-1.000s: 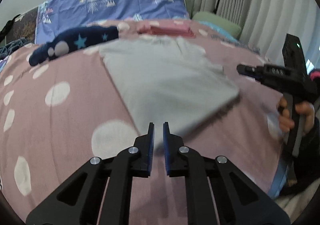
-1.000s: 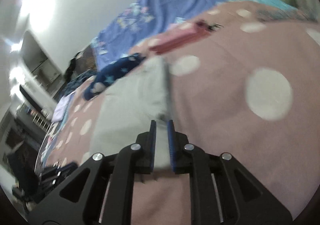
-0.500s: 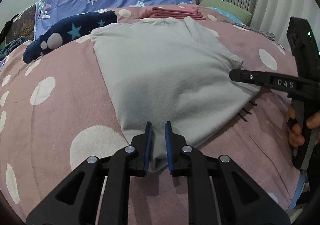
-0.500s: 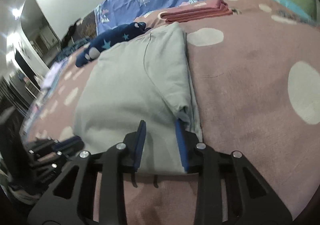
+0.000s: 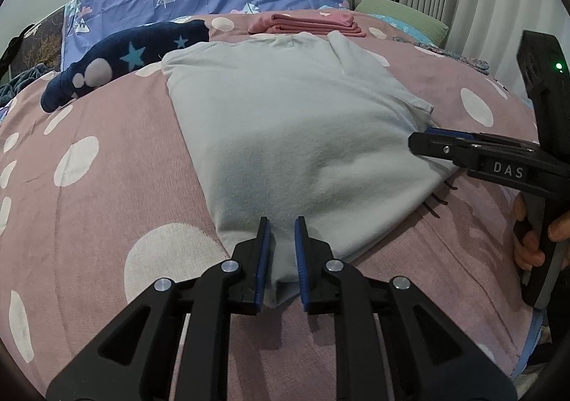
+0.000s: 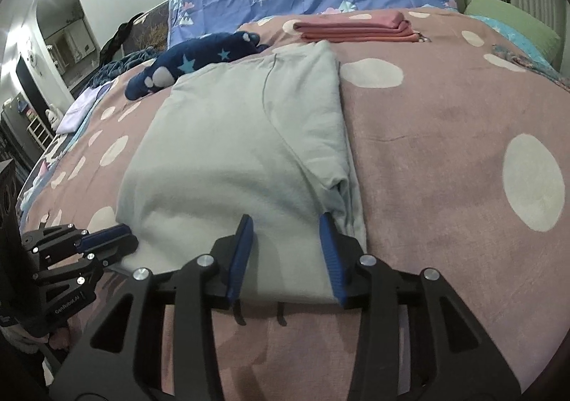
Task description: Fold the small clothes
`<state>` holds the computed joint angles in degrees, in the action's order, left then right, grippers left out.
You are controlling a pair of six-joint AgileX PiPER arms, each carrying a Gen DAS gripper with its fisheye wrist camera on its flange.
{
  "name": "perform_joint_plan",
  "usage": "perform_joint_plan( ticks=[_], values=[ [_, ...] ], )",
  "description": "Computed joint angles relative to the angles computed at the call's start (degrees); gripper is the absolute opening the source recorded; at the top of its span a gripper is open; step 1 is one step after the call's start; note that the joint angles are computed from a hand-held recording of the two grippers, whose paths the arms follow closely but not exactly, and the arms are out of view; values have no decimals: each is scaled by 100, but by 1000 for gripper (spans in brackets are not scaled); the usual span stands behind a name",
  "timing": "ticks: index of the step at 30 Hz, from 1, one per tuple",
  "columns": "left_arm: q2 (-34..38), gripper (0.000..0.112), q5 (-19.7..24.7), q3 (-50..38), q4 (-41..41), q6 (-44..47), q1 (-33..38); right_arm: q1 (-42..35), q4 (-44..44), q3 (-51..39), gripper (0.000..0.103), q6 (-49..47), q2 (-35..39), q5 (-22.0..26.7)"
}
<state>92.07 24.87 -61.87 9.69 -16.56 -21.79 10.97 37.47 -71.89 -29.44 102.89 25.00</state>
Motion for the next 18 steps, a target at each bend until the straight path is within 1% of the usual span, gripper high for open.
perform_joint_plan(
  ticks=[3, 4, 6, 7, 8, 9, 11, 13, 14, 16, 17, 18],
  values=[
    [-138, 16, 71, -118, -135, 140, 78, -39, 73, 116, 37, 41, -217, -22],
    [-158, 16, 85, -249, -47, 103, 140, -21, -98, 105, 37, 148, -276, -108],
    [-75, 21, 176, -507, 82, 6, 230, 35, -645, 10, 37, 553, -325, -269],
    [36, 27, 223, -700, 244, -159, 298, 44, -809, -77, 38, 679, -317, -296],
    [143, 29, 292, -851, 320, -232, 344, 44, -900, -170, 38, 740, -286, -293],
    [257, 30, 347, -989, 263, -164, 396, 50, -1025, -266, 40, 820, -249, -278],
    [476, 36, 440, -1234, 133, -2, 477, 62, -1311, -443, 43, 983, -151, -268],
    [732, 39, 533, -1479, -19, 127, 563, 49, -1548, -677, 46, 1118, -4, -164],
    [793, 44, 532, -1532, -184, 261, 619, 35, -1624, -815, 48, 1150, 89, -90],
    [914, 53, 479, -1612, -518, 469, 746, -12, -1611, -1003, 54, 1041, 227, 49],
    [974, 57, 472, -1655, -656, 559, 797, -51, -1497, -1121, 59, 877, 317, 153],
    [1020, 58, 458, -1677, -772, 630, 835, -99, -1346, -1250, 63, 673, 420, 280]
  ],
)
